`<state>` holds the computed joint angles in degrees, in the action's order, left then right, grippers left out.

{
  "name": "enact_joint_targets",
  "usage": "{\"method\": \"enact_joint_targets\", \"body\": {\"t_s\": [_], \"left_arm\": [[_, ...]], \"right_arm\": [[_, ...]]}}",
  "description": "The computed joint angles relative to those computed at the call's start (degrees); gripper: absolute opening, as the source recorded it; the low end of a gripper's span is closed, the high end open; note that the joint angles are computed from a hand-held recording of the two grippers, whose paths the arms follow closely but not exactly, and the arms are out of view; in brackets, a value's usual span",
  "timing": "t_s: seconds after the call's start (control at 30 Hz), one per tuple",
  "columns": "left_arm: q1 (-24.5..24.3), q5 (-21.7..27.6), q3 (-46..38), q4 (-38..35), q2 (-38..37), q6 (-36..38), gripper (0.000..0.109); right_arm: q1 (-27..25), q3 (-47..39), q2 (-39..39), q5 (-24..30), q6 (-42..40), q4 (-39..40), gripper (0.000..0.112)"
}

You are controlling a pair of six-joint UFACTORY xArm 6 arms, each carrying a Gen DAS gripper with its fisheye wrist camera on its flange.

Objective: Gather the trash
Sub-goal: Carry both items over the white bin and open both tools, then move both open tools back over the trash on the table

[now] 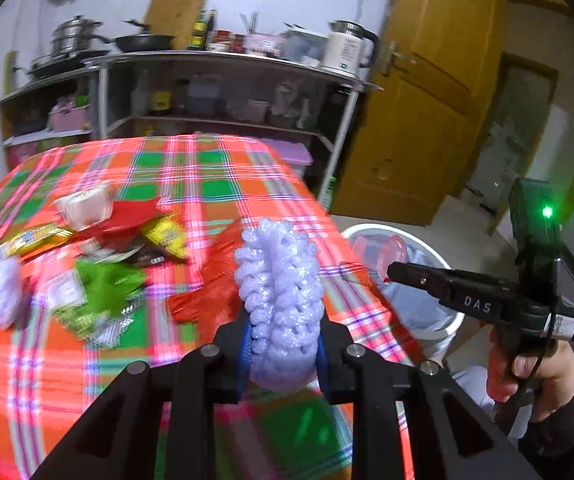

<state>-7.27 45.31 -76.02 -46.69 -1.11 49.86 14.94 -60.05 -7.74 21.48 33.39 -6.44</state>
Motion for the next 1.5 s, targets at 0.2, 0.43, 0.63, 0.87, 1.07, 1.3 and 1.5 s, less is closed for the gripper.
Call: {"method": "enact_joint_targets", "body": {"t_s": [0.2, 0.43, 0.63, 0.87, 1.07, 1.3, 1.5], "left_arm": [[-5.55, 1.25, -4.49, 1.43, 4.17, -0.89, 0.026], [-11.70, 4.47, -12.90, 4.54, 11.63, -4.33, 0.027], [-15.06, 6.71, -19.16, 8.35, 17.95, -7.75, 0.030], [-16.51, 5.85, -20.12, 9.61, 20.26, -9.42, 0.054], [-15.63, 4.65, -19.84, 7.68, 19.82, -9.43, 0.058], [-13.14, 1.28, -14.27, 4.28, 14.31, -6.64, 0.058], [-9.73, -0.02, -9.91, 1.10, 9.37, -3.85, 0.058]], "right_arm": [[-4.37, 6.19, -5.07, 1.01, 3.97, -2.56, 0.006], [-9.20, 11.93, -9.27, 2.63, 4.04, -0.45, 0.006], [-11.96, 14.50, -10.59, 3.23, 2.57, 2.67, 0.008], [-13.57, 16.38, -11.02, 3.12, 2.42, 3.59, 0.042], [-13.80, 17.87, -12.93, 1.91, 4.45, 2.35, 0.042], [-11.56, 17.64, -15.78, 1.21, 8.17, -1.62, 0.042], [-7.20, 14.82, -15.14, -0.02, 10.79, -4.82, 0.042]]}}
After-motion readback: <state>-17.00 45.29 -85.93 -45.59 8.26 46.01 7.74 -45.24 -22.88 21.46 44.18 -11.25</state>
